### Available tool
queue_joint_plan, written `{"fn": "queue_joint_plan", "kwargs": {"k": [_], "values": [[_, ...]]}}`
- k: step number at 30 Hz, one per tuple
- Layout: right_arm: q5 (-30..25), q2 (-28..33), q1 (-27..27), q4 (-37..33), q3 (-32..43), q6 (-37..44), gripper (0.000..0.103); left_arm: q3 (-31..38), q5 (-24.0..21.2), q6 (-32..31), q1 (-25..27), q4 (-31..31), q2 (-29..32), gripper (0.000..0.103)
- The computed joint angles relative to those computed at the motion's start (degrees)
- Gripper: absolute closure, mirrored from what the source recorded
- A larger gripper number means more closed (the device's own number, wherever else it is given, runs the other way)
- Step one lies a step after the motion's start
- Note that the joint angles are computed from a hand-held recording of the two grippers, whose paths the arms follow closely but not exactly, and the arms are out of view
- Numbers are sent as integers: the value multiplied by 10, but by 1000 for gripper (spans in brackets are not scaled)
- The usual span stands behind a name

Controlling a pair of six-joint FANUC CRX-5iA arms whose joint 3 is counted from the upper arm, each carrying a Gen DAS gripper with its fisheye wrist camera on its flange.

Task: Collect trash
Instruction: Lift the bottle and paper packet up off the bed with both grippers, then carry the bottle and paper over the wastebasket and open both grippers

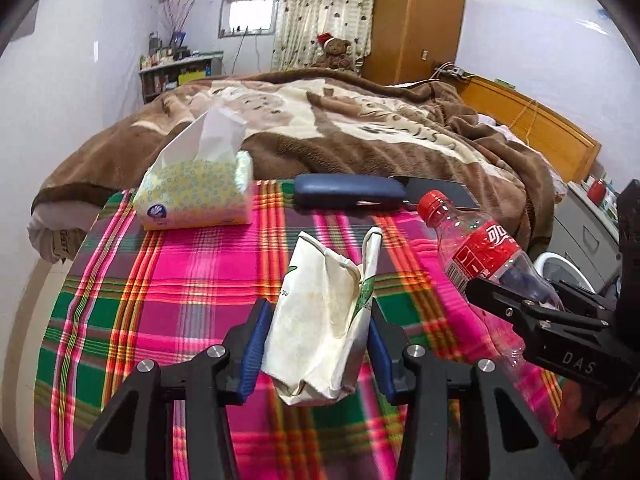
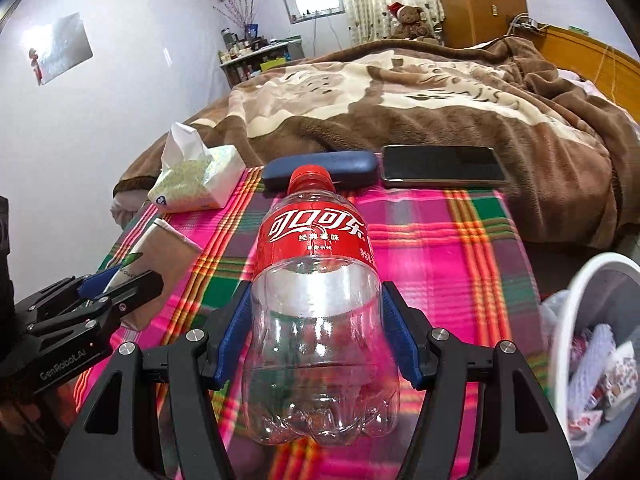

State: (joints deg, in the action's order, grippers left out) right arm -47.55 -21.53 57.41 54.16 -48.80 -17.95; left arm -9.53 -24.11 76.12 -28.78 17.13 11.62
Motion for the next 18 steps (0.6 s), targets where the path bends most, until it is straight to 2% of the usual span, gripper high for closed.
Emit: {"fn": "queue_joint_plan", "kwargs": {"k": [5, 8, 18], "values": [[-62, -52, 47, -2, -25, -25, 39, -11, -2, 22, -28, -17, -27, 57], [-107, -81, 79, -5, -35, -38, 39, -8, -5, 50, -48, -48, -39, 57], [-280, -173, 207, -16, -70, -98, 39, 2, 0, 97, -116, -89, -54, 57]]}}
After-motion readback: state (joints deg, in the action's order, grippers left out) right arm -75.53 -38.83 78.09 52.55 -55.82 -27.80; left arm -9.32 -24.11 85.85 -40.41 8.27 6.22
